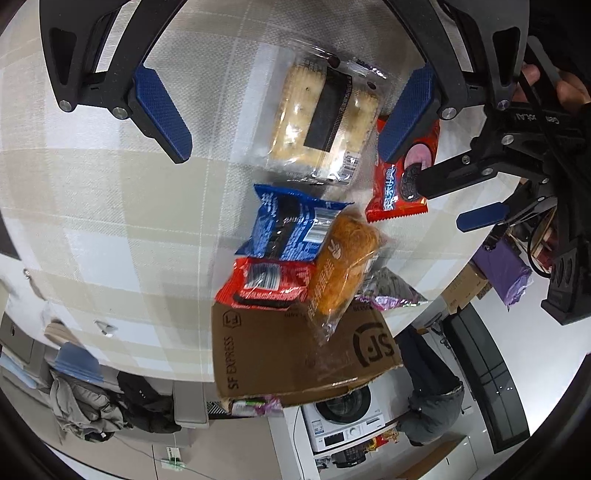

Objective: Organize snacks
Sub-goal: 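Move the left tool to the red Oreo pack while the right tool moves to the cracker pack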

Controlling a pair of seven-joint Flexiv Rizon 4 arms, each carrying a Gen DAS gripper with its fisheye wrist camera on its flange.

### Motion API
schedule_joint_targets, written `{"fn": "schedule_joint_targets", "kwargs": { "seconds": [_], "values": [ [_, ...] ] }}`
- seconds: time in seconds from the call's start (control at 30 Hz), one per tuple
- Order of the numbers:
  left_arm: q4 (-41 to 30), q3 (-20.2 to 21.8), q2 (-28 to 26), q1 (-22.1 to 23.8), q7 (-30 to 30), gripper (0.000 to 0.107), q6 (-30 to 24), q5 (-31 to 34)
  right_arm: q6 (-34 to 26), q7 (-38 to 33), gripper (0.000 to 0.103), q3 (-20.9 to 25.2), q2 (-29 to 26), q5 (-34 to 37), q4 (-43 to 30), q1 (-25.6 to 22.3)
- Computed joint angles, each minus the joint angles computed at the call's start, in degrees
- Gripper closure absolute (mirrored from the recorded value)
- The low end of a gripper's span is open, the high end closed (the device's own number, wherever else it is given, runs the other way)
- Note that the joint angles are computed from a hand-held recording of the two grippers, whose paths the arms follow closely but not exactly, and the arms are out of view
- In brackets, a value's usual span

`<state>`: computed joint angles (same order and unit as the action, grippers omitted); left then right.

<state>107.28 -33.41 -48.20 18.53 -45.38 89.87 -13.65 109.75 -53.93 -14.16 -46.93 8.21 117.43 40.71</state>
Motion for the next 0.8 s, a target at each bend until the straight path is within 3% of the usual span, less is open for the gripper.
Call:
{"fn": "schedule_joint_targets", "kwargs": {
  "seconds": [0.23, 0.8],
  "values": [
    [-1.05, 0.88, -0.47, -0.53, -0.50, 0.005, 0.10, -0.32, -1.42, 0.06, 0.001, 1.58, -0.82, -2.06, -1.62, -1.93],
    [-0.85, 0.91, -0.34, -0.18, -1.68, 0.005, 0.50, 0.13, -6.25, 2.19, 0.001, -6.09, -1.56, -4.41, -0.69, 5.16]
  ]
}}
